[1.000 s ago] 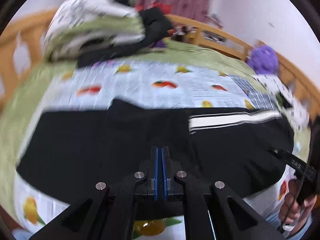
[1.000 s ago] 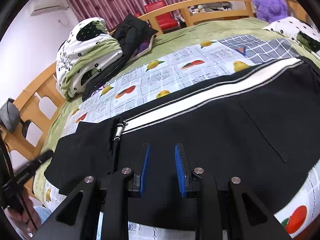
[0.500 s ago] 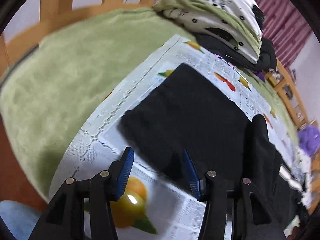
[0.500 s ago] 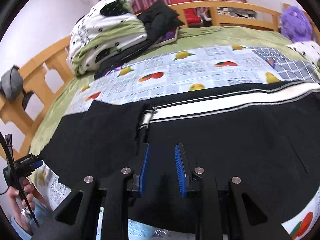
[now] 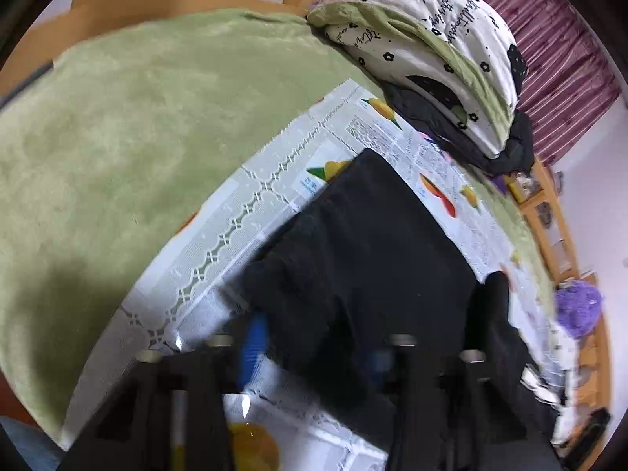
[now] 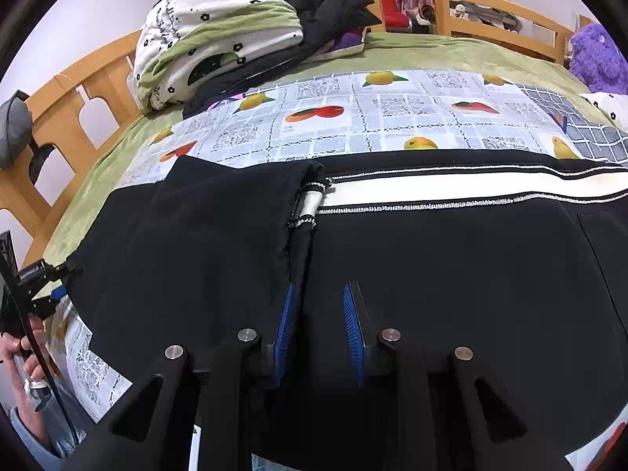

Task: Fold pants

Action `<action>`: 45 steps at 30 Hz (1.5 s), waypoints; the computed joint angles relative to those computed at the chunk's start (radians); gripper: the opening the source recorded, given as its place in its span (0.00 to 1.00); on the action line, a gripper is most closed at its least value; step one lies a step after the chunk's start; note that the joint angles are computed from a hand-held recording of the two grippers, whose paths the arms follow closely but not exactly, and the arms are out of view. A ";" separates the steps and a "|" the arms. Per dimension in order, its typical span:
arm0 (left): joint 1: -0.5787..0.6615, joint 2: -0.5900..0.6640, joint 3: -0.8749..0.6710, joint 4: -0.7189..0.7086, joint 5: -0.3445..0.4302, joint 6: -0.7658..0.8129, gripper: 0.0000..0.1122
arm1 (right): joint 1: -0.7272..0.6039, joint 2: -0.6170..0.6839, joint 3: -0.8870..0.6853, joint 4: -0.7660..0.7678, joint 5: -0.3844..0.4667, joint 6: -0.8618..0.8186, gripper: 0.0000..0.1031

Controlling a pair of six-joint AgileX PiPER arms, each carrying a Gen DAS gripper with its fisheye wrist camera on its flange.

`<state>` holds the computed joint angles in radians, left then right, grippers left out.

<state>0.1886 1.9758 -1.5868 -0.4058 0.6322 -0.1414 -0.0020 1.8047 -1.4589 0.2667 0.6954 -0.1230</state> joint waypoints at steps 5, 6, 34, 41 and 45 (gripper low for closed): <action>-0.101 -0.063 -0.005 0.217 -0.056 -0.117 0.15 | -0.011 -0.020 0.012 0.002 -0.004 -0.005 0.25; -0.116 -0.076 -0.007 0.247 -0.057 -0.130 0.14 | -0.018 -0.024 0.012 0.014 -0.001 -0.010 0.25; -0.735 0.102 -0.404 0.442 0.311 0.031 0.13 | -0.404 -0.118 0.072 0.351 0.087 -0.251 0.25; -0.624 -0.029 -0.200 0.209 0.244 0.143 0.45 | -0.327 -0.117 0.064 0.308 0.070 -0.253 0.25; -0.568 -0.108 -0.098 0.144 0.194 0.201 0.53 | -0.275 -0.102 0.058 0.299 0.080 -0.253 0.26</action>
<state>-0.3793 1.8678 -1.6851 -0.2622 0.8259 0.0593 -0.2771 1.7027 -1.4004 0.5654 0.7758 -0.3755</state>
